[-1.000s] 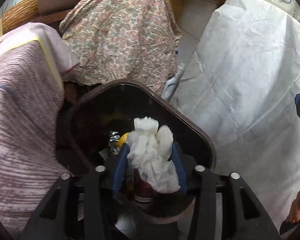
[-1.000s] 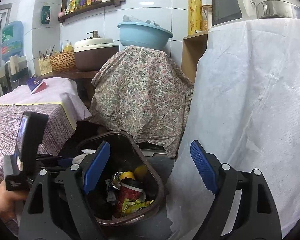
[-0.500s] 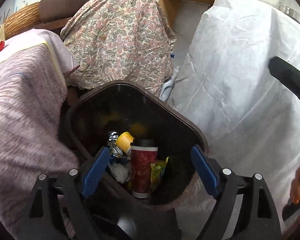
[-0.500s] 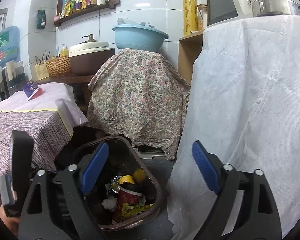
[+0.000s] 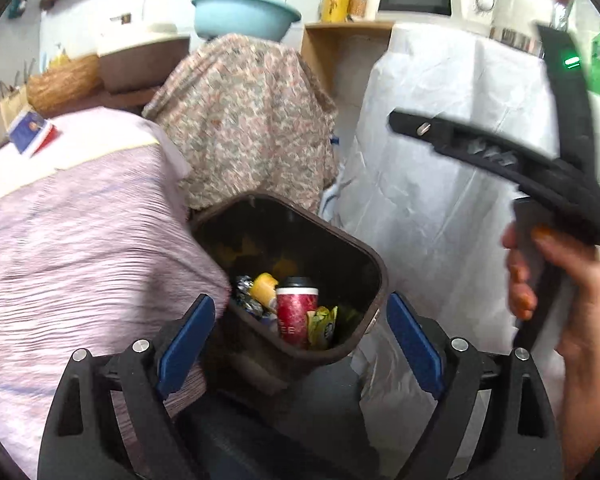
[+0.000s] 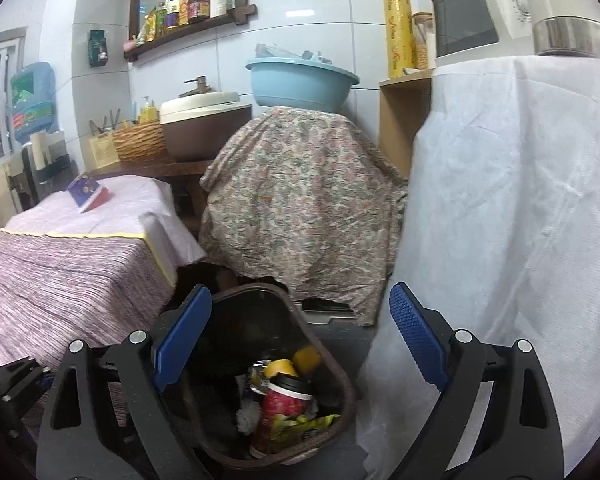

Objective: Collect trash
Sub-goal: 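Move both tools back over the table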

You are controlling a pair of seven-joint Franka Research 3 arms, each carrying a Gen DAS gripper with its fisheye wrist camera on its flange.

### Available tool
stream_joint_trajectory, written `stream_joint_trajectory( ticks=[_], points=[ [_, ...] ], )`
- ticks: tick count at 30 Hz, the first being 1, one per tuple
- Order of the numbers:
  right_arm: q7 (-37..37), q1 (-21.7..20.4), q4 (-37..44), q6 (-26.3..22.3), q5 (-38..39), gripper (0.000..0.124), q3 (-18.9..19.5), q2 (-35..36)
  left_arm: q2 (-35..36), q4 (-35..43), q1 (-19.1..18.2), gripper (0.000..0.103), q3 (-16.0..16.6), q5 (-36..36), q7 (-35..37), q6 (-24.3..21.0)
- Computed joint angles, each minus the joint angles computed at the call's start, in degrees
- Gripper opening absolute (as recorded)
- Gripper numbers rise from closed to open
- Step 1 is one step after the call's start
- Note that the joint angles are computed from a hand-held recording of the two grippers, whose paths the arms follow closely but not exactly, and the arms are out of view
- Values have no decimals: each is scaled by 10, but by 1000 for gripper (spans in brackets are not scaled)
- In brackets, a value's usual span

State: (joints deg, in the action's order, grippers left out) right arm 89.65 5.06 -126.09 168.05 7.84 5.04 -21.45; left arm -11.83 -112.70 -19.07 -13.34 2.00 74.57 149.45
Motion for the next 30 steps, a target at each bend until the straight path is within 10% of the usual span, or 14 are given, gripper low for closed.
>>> stream_joint_trajectory(
  ticks=[18, 30],
  points=[
    [-175, 151, 103, -61, 161, 90, -25, 66, -144, -71, 99, 96, 34, 102, -98, -31],
    [-300, 193, 323, -156, 200, 97, 18, 207, -175, -76, 139, 97, 96, 72, -91, -79]
  ],
)
